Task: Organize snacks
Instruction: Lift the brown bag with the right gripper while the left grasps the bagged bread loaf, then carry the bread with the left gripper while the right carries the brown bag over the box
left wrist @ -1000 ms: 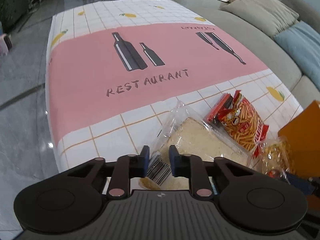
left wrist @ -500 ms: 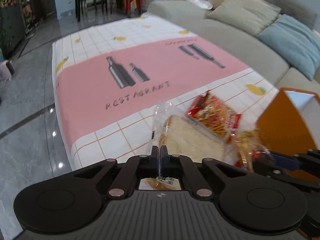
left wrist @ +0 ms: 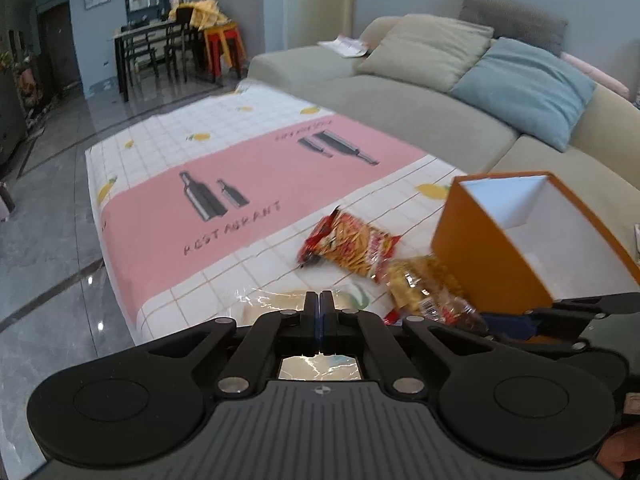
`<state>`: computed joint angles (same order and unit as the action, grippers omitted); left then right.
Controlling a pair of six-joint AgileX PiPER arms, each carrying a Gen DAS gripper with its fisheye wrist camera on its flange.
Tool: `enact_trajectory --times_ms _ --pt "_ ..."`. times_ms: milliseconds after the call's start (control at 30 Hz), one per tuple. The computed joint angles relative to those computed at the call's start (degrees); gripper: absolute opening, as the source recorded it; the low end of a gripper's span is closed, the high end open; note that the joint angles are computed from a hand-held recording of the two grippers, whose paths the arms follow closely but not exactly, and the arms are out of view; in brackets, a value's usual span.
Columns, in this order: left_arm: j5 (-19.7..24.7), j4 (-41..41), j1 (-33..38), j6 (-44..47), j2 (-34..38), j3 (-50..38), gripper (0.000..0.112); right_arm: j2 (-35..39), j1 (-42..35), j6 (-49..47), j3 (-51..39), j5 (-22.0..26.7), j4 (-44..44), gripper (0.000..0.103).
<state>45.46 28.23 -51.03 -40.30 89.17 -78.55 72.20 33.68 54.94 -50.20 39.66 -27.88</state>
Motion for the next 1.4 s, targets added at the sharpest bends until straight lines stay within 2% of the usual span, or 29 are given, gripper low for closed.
enact_trajectory --times_ms 133,167,233,300,367,467,600,733,867,1033,1167,1267,1400 --pt "3.8 0.9 -0.7 0.5 1.5 -1.5 0.000 -2.3 1.5 1.5 1.3 1.2 0.0 0.023" --pt "4.3 -0.4 0.1 1.4 1.6 -1.4 0.005 -3.0 1.5 1.0 1.9 0.6 0.9 0.023" --pt "3.9 -2.3 1.7 2.5 1.4 -0.4 0.027 -4.2 1.2 -0.5 3.2 -1.3 3.1 0.023" --pt "3.2 -2.4 2.9 2.5 0.7 1.4 0.069 -4.4 1.0 -1.1 3.9 -2.6 4.7 0.023" --pt "2.5 -1.6 4.3 1.9 0.8 3.0 0.074 -3.9 0.4 -1.9 4.3 -4.1 6.5 0.023" --pt "1.6 -6.4 8.2 5.3 2.5 3.9 0.074 -2.2 -1.4 -5.1 4.2 -7.1 10.7 0.023" --pt "-2.4 -13.5 14.0 6.6 4.4 6.2 0.074 1.8 -2.2 -8.5 2.6 -10.3 14.0 0.023" --pt "-4.8 -25.5 19.7 13.1 6.0 6.7 0.074 6.1 -2.7 -12.2 0.5 -12.3 16.9 0.023" --pt "-5.4 -29.8 21.9 14.8 8.6 5.5 0.068 9.9 -4.0 -15.0 -1.4 -13.4 19.8 0.023" --pt "-6.3 -34.5 23.2 17.1 12.2 3.1 0.066 12.0 -5.6 -18.0 -2.8 -14.4 21.8 0.023" --pt "-8.2 -37.6 23.6 18.6 12.1 3.8 0.048 13.1 -6.9 -19.9 -3.6 -14.4 23.5 0.023" --pt "-8.9 -35.9 23.1 16.5 11.4 4.0 0.025 13.3 -7.2 -19.0 -3.4 -14.2 22.8 0.023" --pt "-8.5 -30.8 21.2 12.5 10.7 3.4 0.017 13.3 -7.3 -18.9 -3.2 -14.2 22.8 0.023"
